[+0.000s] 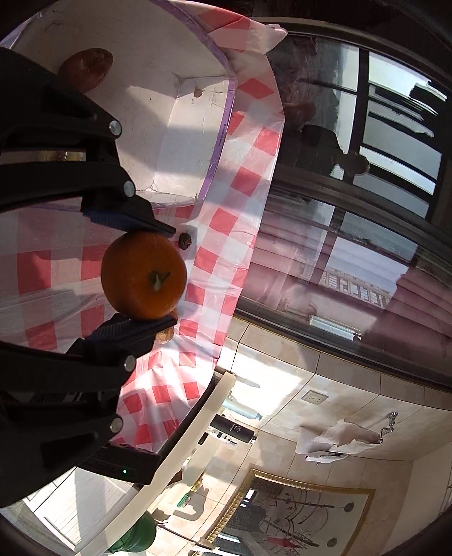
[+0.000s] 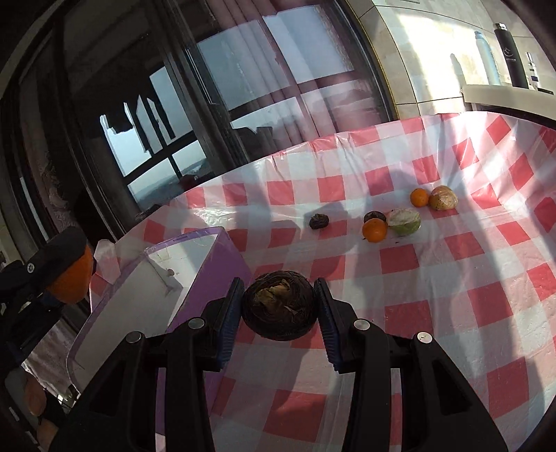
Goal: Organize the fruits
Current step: 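Carry the orange and mangosteen into the white box while both tools release them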
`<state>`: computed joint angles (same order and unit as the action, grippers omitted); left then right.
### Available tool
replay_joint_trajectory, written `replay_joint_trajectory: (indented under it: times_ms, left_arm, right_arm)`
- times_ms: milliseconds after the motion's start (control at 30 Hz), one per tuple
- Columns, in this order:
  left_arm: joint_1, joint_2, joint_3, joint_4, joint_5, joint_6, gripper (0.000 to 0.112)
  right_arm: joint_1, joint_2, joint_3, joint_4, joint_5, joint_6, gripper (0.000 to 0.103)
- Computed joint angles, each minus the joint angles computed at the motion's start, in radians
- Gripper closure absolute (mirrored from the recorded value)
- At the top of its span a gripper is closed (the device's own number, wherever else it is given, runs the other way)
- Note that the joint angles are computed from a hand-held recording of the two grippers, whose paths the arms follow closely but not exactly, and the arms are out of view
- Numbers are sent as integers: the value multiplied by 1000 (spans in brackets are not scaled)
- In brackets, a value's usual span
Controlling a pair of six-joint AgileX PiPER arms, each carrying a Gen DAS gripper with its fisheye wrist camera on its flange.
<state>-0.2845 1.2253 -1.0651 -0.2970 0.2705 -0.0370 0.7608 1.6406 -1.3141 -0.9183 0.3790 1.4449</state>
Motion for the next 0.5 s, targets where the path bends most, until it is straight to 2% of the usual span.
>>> replay_joint_trajectory:
  times_ms: [200,333,400,500]
  left_arm:
    - [248,22,-56,-33,185,120,67]
    - [339,69,-74,96,231,51,67]
    - [365,99,-91,173,255,9,67]
    - [382,159,-141,247,319,-4,67]
  right_arm:
    - [145,157,-276,157,143,-321,62]
    - [195,280,-461,254,235,-500,62]
    - [216,352,-574,320,306,-620,62]
    - [235,495,-816,433,478,-817,62]
